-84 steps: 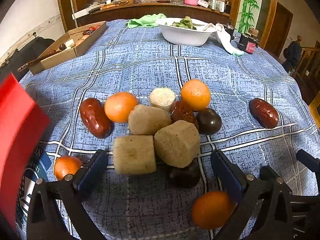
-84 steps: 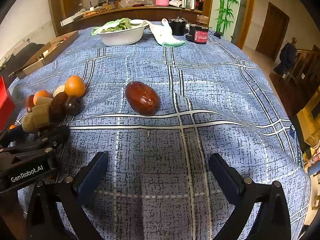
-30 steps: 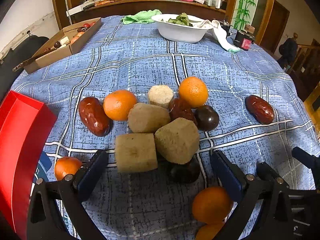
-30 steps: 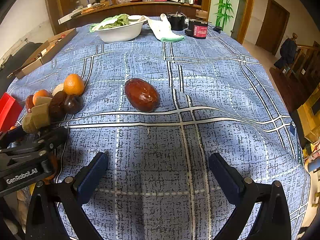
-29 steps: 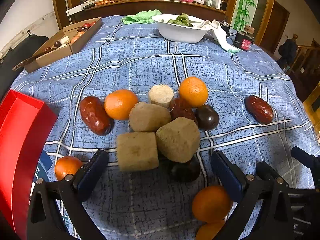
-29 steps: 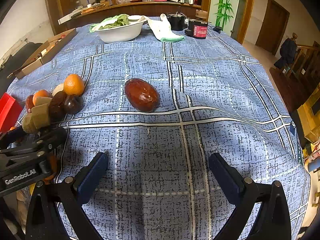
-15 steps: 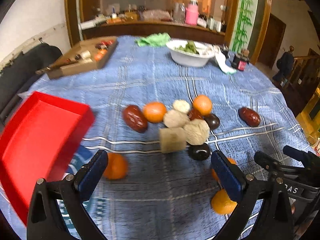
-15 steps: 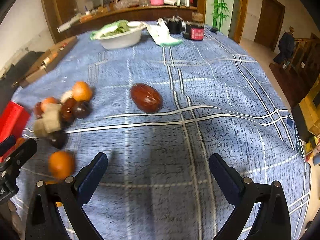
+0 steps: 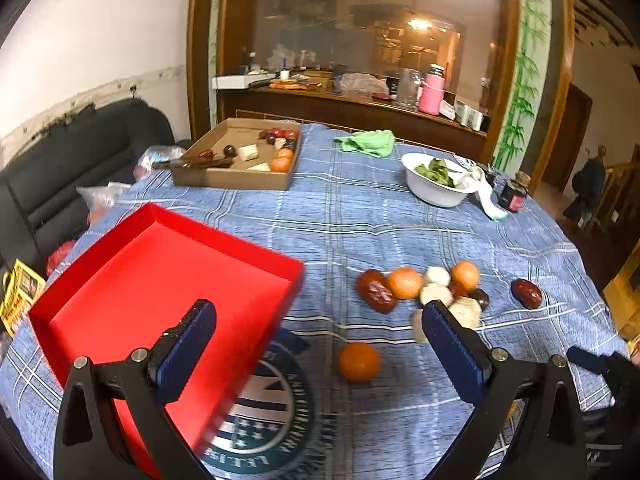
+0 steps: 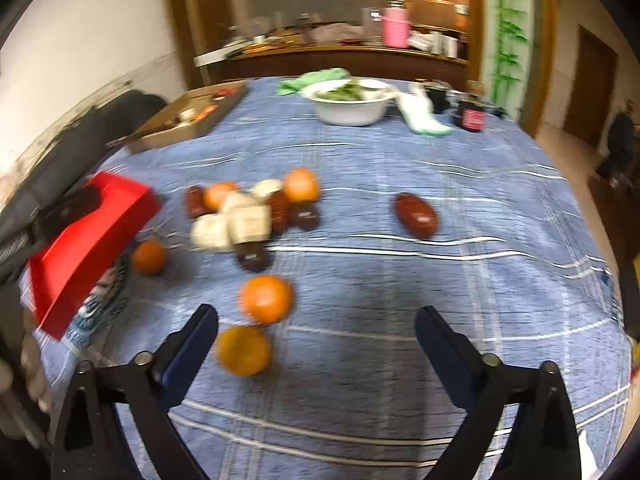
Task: Organize fruits
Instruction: 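Close the left gripper on a tangerine while the right gripper grasps another tangerine, then carry both held tangerines over the red tray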
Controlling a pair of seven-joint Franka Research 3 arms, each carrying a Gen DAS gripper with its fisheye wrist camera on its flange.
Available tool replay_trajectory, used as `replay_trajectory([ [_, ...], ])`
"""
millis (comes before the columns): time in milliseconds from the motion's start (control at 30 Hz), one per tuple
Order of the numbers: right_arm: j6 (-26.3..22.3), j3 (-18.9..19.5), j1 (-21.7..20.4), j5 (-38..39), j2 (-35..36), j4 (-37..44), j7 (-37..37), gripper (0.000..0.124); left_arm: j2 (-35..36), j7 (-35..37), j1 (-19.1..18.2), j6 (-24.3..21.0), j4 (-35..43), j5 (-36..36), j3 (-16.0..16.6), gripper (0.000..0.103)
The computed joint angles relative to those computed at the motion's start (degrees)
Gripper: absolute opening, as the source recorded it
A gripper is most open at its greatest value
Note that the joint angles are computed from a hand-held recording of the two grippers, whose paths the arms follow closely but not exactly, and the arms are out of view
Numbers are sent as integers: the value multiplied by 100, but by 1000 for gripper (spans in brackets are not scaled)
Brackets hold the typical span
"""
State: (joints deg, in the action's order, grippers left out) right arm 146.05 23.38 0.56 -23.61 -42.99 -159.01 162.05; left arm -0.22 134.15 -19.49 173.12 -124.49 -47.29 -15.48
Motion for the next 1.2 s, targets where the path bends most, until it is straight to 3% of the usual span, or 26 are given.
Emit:
replay_trajectory([
  [67,164,11,49,-17,245,128,-96,92,68,139,75,-220,99,-181,45,102],
  [233,379,1,144,-30,684,306,-209,85,207,394,228,-1006,260,-230,17,77],
  [533,519,-104,274,14,792,213,-190,85,436,338,271,-1084,238,321,-196,73],
  [700,627,-127,265,70,801,167,-214,81,619,134,361,-1473,388,718,-264,42],
  [800,674,-123,246,97,813,157,-230,79,716,71,409,-1565,463,807,-322,40],
  [900,747,-190,292,199,845,130,-318,70,824,-253,430,-1638,555,1110,-332,40],
  [967,816,-259,342,304,896,114,-400,54,851,-341,461,-1631,565,1211,-369,40],
  [1033,829,-261,340,374,920,113,-449,47,836,-415,467,-1549,524,1345,-399,39],
  [1067,829,-244,329,387,911,113,-454,41,822,-339,503,-1564,517,1269,-440,30],
  [1200,911,-247,341,498,865,58,-483,36,717,-286,522,-1445,400,1196,-470,30],
])
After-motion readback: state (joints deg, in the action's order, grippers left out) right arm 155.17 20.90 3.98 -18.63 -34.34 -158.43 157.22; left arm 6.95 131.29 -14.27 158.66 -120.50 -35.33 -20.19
